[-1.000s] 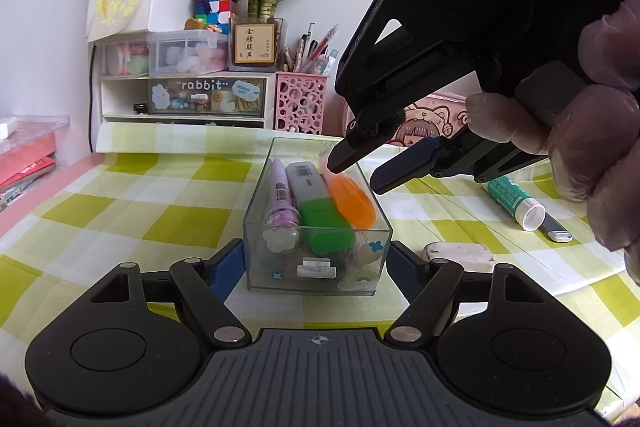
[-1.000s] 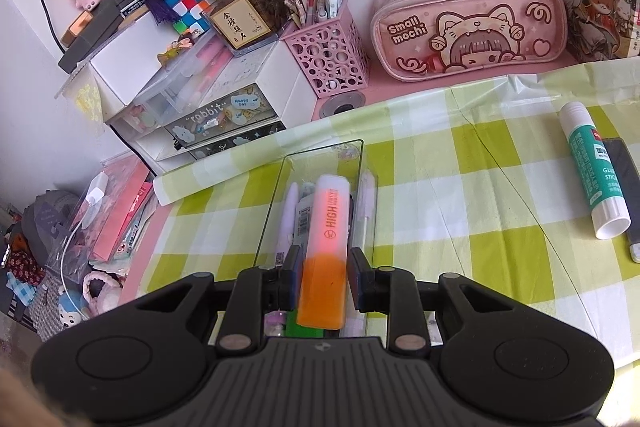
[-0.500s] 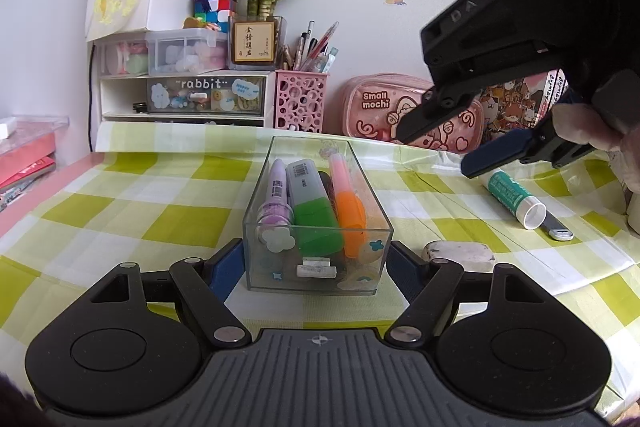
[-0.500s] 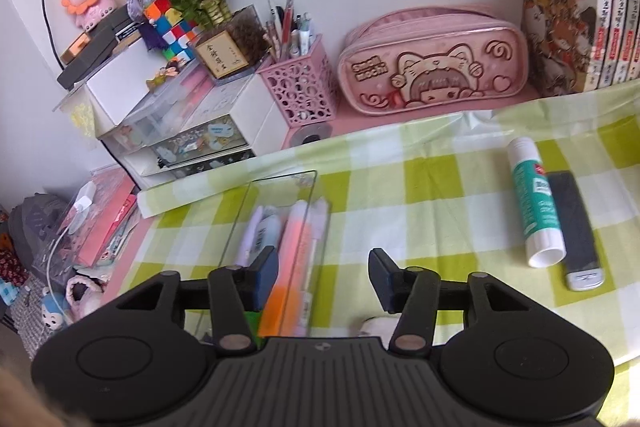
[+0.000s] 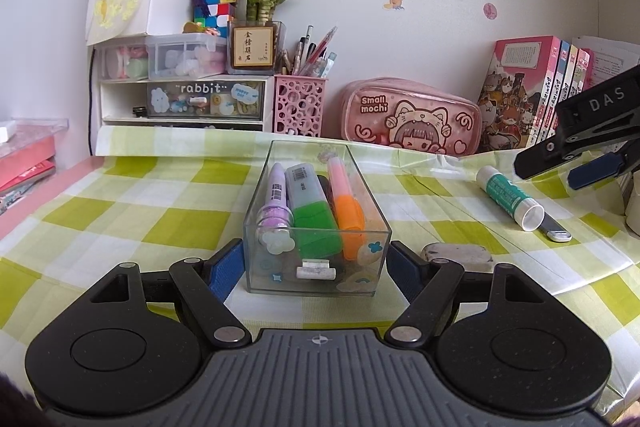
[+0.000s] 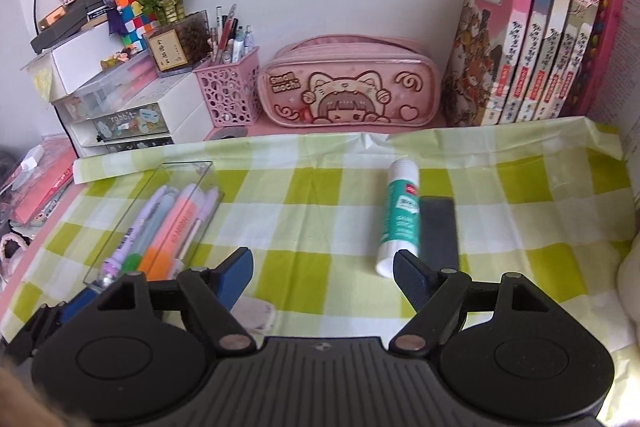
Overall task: Organize stationery
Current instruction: 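Lower the right gripper onto the black rectangular block and grasp it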
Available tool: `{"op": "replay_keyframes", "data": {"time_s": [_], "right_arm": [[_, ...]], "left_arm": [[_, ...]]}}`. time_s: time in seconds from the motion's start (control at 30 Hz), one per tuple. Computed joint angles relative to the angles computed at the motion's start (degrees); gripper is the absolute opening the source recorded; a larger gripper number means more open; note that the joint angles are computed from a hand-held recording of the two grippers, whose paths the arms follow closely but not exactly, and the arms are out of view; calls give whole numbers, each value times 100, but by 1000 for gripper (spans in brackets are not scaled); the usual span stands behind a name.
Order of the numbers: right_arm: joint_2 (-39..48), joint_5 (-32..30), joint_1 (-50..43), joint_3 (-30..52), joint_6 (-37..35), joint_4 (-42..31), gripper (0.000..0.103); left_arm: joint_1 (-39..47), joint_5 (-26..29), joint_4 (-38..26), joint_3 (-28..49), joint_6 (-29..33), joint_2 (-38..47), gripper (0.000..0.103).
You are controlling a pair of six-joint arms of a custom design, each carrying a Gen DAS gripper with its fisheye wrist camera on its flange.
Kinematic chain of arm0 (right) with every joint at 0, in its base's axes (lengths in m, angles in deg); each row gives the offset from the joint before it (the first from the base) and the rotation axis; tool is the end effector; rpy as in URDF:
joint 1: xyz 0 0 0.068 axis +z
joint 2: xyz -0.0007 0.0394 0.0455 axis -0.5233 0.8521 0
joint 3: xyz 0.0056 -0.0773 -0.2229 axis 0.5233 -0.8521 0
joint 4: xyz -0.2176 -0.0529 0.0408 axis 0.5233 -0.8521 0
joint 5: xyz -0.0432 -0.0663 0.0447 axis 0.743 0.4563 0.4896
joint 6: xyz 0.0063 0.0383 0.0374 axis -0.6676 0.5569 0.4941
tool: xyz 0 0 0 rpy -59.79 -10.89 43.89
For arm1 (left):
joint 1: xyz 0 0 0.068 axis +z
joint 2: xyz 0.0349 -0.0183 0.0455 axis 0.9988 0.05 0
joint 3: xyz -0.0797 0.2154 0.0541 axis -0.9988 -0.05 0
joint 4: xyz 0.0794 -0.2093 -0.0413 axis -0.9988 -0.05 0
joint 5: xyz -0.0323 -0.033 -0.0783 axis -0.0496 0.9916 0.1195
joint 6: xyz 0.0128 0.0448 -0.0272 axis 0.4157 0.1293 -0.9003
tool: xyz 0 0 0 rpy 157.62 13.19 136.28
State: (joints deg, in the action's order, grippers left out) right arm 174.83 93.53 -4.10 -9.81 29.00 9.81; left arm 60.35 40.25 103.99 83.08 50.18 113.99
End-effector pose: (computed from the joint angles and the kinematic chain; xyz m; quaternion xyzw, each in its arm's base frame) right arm 0.2784 0.1200 0.1967 0.2767 0.8649 -0.0649 0.4138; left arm 0.3700 -0.1972 0.1031 0.2811 0.7845 -0.2224 0.5060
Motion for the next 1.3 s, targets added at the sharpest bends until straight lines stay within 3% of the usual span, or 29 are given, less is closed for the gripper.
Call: {"op": "replay_keyframes", "data": {"time_s": [0.07, 0.2, 0.43, 0.7, 1.03, 1.13, 1.3], "right_arm": [[-273, 174, -90, -271, -67, 9, 89], [-453, 224, -341, -530, 306, -243, 89], [-428, -216, -726, -1055, 598, 261, 89], [-601, -202, -833, -1348, 670, 467, 88], [-435, -487, -933, -1440, 569, 564, 70], [-193, -266, -815, -1269, 465, 464, 68], [179, 246, -707, -1043, 265, 303, 45]], "left_arm": [[-3, -8, -8, 4, -3, -1, 75], [-1, -6, -17, 15, -3, 2, 75], [2, 17, 6, 0, -18, -1, 75], [11, 24, 9, -11, -6, -7, 75], [7, 13, 5, -11, -2, -8, 75], [6, 9, 3, -10, 2, -8, 75], [6, 12, 7, -13, -4, -9, 75]]}}
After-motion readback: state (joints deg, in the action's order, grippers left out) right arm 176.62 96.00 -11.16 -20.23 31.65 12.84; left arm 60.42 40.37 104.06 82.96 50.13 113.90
